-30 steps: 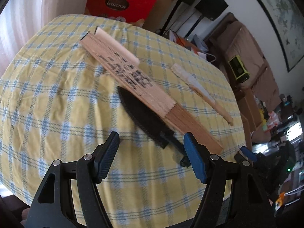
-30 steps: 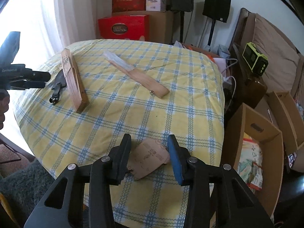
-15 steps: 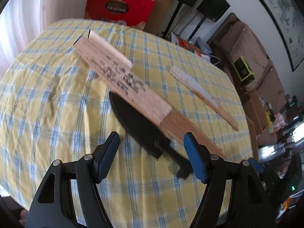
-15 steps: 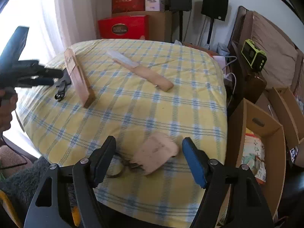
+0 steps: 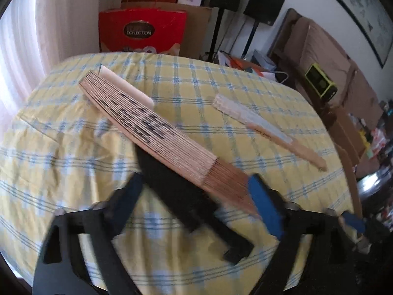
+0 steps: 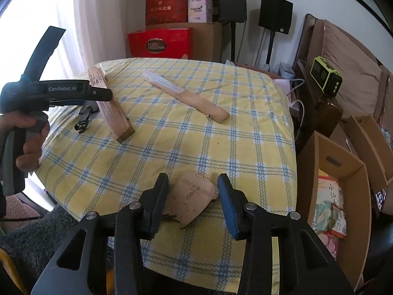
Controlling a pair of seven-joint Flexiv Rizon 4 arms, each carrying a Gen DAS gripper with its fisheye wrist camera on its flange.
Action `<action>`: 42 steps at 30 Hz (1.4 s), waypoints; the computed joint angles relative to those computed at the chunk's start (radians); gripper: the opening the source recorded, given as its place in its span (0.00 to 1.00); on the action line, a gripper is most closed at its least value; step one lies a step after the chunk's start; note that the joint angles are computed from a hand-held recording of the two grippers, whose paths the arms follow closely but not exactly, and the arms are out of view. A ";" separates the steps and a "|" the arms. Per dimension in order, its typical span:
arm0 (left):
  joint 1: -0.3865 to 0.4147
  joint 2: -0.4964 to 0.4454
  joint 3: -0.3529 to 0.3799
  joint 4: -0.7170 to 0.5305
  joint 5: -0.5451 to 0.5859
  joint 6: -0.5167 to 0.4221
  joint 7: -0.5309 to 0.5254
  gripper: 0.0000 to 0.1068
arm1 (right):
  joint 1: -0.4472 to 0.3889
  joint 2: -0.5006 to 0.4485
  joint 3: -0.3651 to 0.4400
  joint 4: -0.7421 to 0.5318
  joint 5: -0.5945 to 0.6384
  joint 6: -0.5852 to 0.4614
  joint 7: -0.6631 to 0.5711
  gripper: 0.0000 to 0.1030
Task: Organize objects
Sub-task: 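Grasp the black leather sheath with the left gripper while the right grasps the wooden keyring tag, then lift the black sheath with the left gripper while the right lifts the wooden tag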
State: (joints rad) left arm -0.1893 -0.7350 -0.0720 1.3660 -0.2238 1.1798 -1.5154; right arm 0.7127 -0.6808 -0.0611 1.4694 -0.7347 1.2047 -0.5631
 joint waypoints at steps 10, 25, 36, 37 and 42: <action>0.080 0.073 -0.032 0.096 -0.058 -0.070 0.077 0.04 | 0.000 0.004 -0.001 0.008 0.007 0.009 0.016 0.40; 0.039 0.033 -0.031 0.020 -0.062 -0.099 0.060 0.45 | -0.008 0.011 -0.005 0.024 0.026 0.046 0.045 0.41; -0.034 0.050 -0.012 0.027 0.000 -0.113 0.128 0.50 | -0.022 0.012 0.009 0.027 0.057 0.071 0.020 0.40; -0.050 0.052 0.005 0.021 0.032 -0.117 0.132 0.32 | -0.020 0.013 0.007 0.028 0.058 0.071 0.020 0.40; -0.051 0.094 0.003 0.056 0.064 -0.160 0.167 0.25 | -0.015 0.024 -0.004 0.048 0.065 0.089 0.043 0.40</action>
